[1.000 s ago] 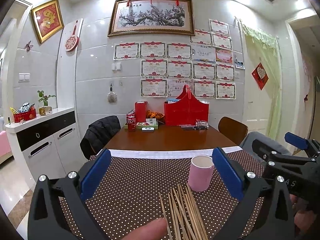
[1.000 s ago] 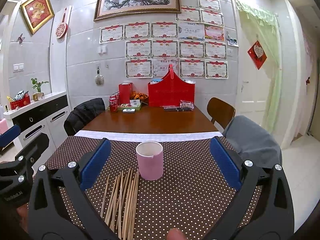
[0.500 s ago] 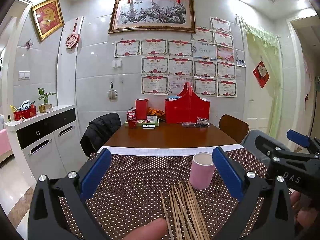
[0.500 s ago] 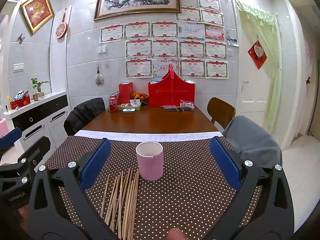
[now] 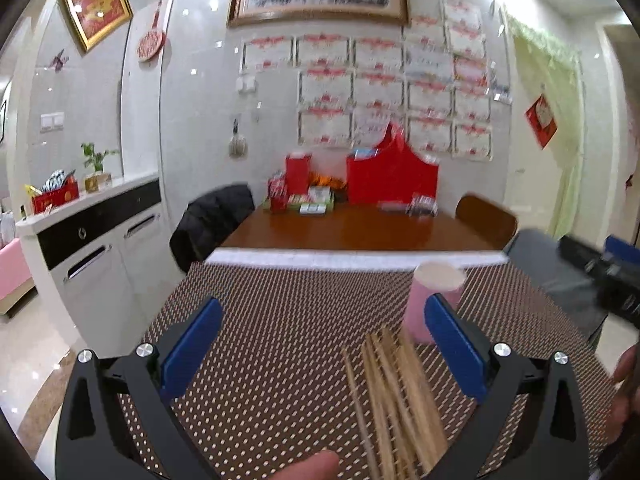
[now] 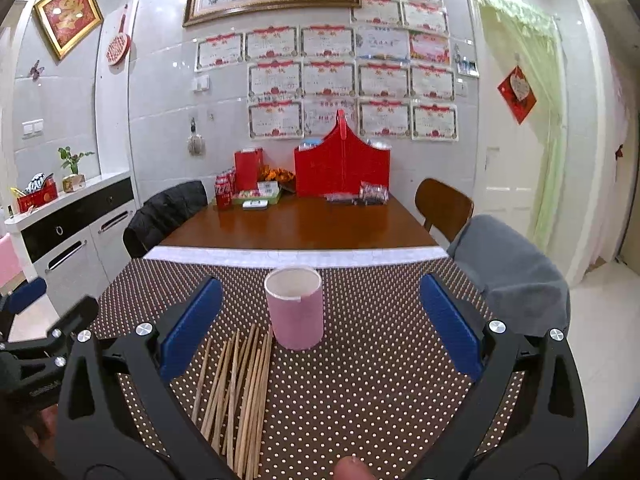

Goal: Organize utensils
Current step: 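Lower both tools to the chopsticks and close each on one chopstick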

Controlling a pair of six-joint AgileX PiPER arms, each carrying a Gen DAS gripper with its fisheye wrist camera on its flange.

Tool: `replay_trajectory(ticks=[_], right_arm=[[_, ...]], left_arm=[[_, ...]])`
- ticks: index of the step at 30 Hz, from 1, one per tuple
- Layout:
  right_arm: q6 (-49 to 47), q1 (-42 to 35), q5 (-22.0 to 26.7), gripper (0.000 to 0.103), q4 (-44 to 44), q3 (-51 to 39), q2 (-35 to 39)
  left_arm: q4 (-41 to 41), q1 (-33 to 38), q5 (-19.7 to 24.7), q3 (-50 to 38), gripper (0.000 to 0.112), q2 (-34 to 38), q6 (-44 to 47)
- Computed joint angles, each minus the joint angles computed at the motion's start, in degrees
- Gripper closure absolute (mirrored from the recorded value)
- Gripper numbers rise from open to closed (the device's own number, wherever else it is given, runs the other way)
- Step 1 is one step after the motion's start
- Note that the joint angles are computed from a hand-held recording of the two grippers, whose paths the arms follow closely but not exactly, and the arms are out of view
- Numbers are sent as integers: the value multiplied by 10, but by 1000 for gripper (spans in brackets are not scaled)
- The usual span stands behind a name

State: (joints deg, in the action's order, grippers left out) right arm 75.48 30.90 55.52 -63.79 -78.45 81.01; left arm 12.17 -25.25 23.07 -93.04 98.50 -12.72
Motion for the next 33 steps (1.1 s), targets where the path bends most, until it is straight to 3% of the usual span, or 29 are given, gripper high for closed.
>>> replay_trajectory(ticks=[7,15,23,27,33], right_arm=[[-55,-85,-108,6,109,35,22],[-240,-182,-211,6,331,55,92],[-446,-217,-212,6,521,30,159],[-491,-202,-188,6,530,10,188],[-446,-173,-163,6,465,-6,216]], left_arm=[[-17,13,70,-42,13,82,39],[-38,11,116,-49,13,144,81],[45,-18,131,-37,13,174,35],[21,-10,145,-49,13,180,59],[-22,4,146,-49,13,177,105]])
